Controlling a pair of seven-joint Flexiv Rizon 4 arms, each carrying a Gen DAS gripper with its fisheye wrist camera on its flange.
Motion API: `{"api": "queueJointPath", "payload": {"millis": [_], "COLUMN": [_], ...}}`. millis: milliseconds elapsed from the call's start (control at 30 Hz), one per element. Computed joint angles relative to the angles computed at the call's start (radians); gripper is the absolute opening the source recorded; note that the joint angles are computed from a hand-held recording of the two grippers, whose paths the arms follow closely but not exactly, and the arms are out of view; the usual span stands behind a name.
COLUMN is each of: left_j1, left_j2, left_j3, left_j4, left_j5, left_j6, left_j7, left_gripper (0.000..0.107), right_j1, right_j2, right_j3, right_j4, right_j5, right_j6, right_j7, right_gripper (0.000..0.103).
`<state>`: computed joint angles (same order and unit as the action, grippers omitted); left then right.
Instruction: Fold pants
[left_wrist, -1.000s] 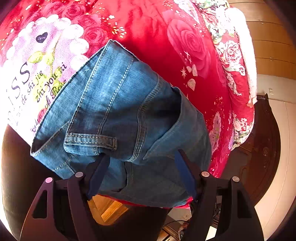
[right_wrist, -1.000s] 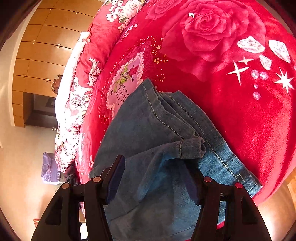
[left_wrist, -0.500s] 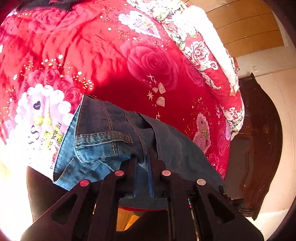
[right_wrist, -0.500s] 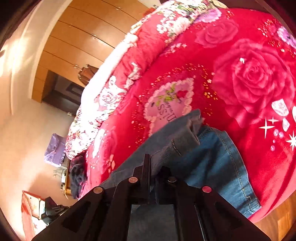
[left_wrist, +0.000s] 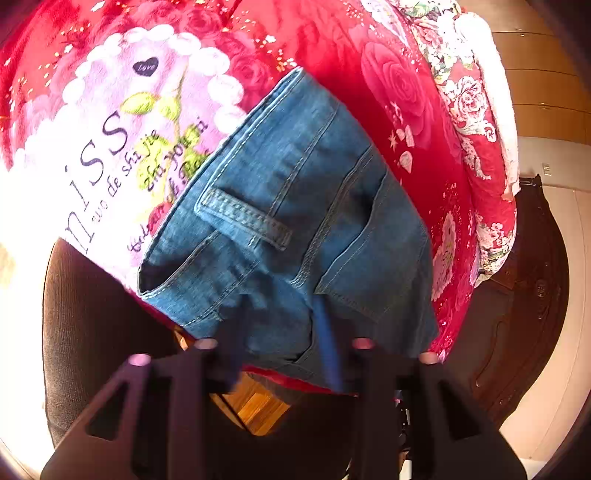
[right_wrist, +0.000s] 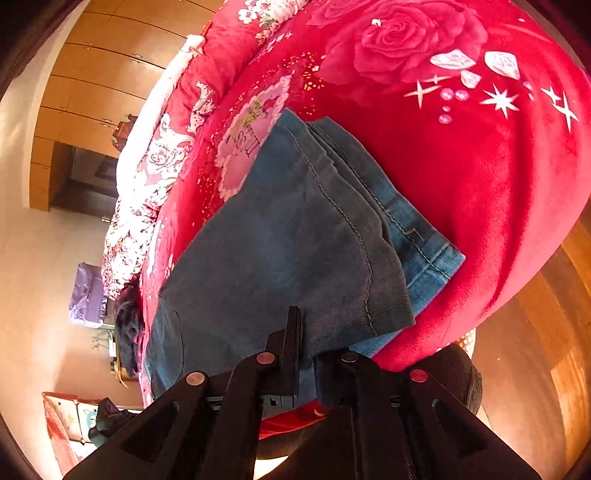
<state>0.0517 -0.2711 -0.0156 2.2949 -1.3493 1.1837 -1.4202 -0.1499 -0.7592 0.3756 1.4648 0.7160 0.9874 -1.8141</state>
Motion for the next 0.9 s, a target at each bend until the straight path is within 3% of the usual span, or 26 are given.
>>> {"api": "queueJointPath", "payload": {"millis": [33,133,300,367,400,433,500,600,733,833,900], "left_j1": [-0.005,-0.01,0.015,0.024,0.037,0.047,0.056,0.065,0.051,0.008,0.0], "left_j2": [-0.009,-0.052,-0.143,-0.145,-0.149,-0.16,-0.164,-0.117,0.029,0.11,0.105], "left_j3": [-0.007,-0.022,-0.03,-0.033,-0.034,-0.03,-0.023,-0.035,-0.035,0.005,0.028], "left_j4": [-0.008,-0.044,-0.117,-0.126,-0.135,-0.151,-0.161,-0.132,-0.037,0.023,0.043], "left_j5": [-0.034,-0.103,-0.042,-0.019,0.007,0.052,0.127,0.15,0.024,0.063,0.152], "left_j6": [0.027,0.046,0.013,0.01,-0.015,-0.033,-0.033,-0.026,-0.057,-0.053,-0.076], "left_j7": [0.009,0.053,0.027,0.036,0.045,0.037,-0.006,-0.014,0.071,0.038,-0.027], "left_gripper": [0.083,0.083,0.081,0.047,0.015,0.003,0.003,0.003,0.003,0.003,0.003], "right_j1": [-0.003,-0.004,0.002,-0.003,-0.006,-0.008,0.007,-0.011,-0.084,-0.113,-0.1], "right_j2": [-0.004,-0.014,-0.021,-0.026,-0.032,-0.038,-0.048,-0.047,0.006,0.064,0.087], "right_j3": [0.0,-0.003,-0.005,0.002,0.007,0.01,0.002,0.033,0.096,0.09,0.052], "right_j4": [-0.009,-0.024,-0.032,-0.037,-0.045,-0.054,-0.066,-0.076,-0.057,-0.021,0.01], "right_j5": [0.003,0.014,0.013,0.023,0.029,0.031,0.014,0.037,0.143,0.202,0.205], "right_j6": [-0.01,-0.021,-0.023,-0.019,-0.022,-0.026,-0.028,-0.017,-0.029,-0.069,-0.084], "right_j7": [0.01,0.037,0.047,0.044,0.039,0.033,0.028,-0.023,-0.134,-0.177,-0.163], "right_gripper": [0.008,0.008,0.01,0.01,0.01,0.01,0.01,0.005,0.003,0.003,0.003]}}
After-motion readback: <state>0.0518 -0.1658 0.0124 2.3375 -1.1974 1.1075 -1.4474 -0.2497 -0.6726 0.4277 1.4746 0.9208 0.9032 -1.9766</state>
